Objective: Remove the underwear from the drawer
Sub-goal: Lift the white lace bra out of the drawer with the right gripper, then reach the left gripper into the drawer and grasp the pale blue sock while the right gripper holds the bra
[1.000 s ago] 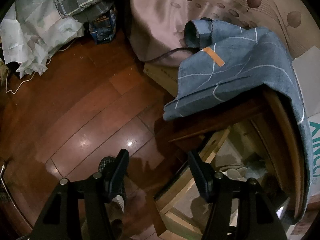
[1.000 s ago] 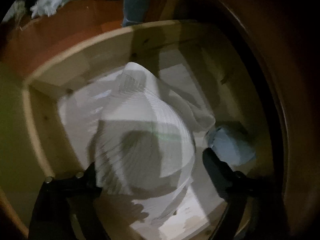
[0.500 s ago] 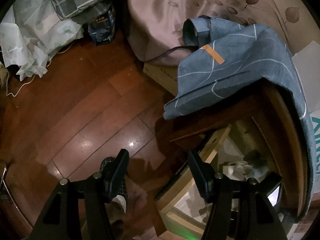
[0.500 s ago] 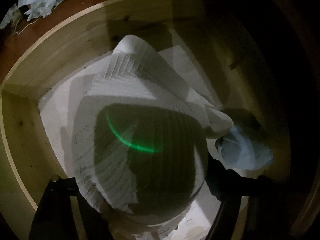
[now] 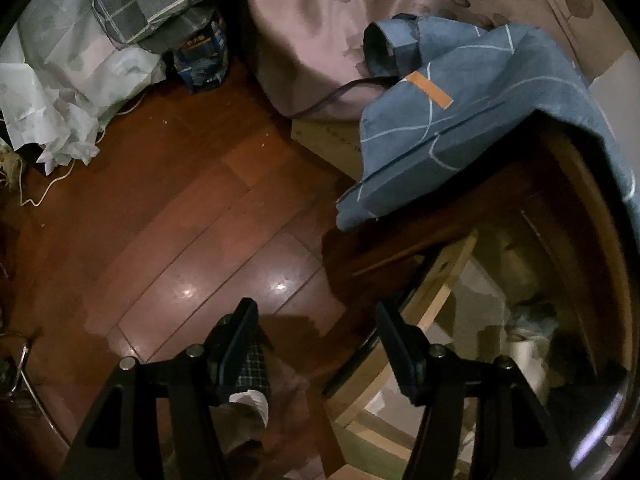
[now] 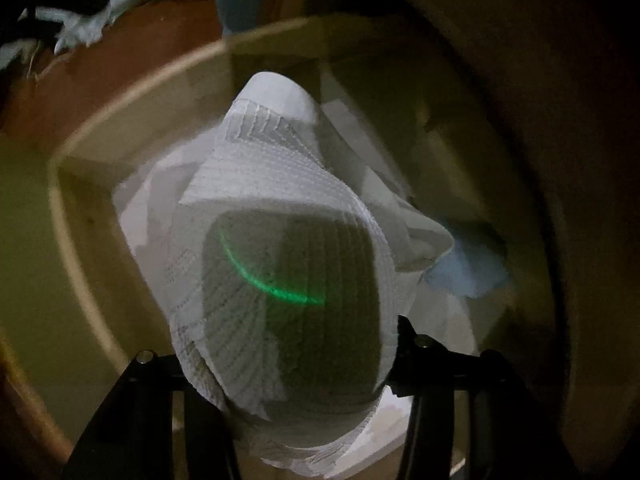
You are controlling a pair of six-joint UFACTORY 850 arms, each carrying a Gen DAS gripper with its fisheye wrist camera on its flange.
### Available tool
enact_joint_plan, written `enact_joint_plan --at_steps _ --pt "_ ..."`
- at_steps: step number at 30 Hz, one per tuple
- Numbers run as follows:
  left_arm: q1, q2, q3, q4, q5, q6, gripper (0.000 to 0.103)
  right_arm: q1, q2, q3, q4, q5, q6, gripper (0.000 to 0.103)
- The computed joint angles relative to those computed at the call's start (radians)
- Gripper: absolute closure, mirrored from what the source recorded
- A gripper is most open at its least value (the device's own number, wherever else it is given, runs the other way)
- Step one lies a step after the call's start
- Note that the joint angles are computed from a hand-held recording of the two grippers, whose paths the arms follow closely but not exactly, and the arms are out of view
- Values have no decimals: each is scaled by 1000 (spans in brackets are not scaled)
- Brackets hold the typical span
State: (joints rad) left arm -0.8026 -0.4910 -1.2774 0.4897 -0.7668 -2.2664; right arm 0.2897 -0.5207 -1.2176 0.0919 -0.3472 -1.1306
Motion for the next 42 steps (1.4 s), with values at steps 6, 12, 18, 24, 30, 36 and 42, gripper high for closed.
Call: enact_joint_plan --at_steps 6,12,18,24,30,36,42 --pt "-5 -23 -34 0 -33 34 40 -82 81 52 379 -46 -265 58" --pt "-8 -74 -108 -2 -77 157 40 -180 86 69 761 -86 -432 58" --pt "-24 -176 -264 34 -161 378 40 -263 129 99 1040 -129 -567 58" --pt "-57 -290 -439 91 -299 593 40 -322 179 149 1197 -171 -693 58" --pt "-79 -382 -563 124 -367 751 40 -389 193 142 1219 -243 -636 57" --pt "-116 -583 -839 234 -606 1075 40 -426 184 130 1255 -276 -618 57" --pt "-95 -686 -976 253 -613 1295 40 -415 184 146 1301 -251 -659 57"
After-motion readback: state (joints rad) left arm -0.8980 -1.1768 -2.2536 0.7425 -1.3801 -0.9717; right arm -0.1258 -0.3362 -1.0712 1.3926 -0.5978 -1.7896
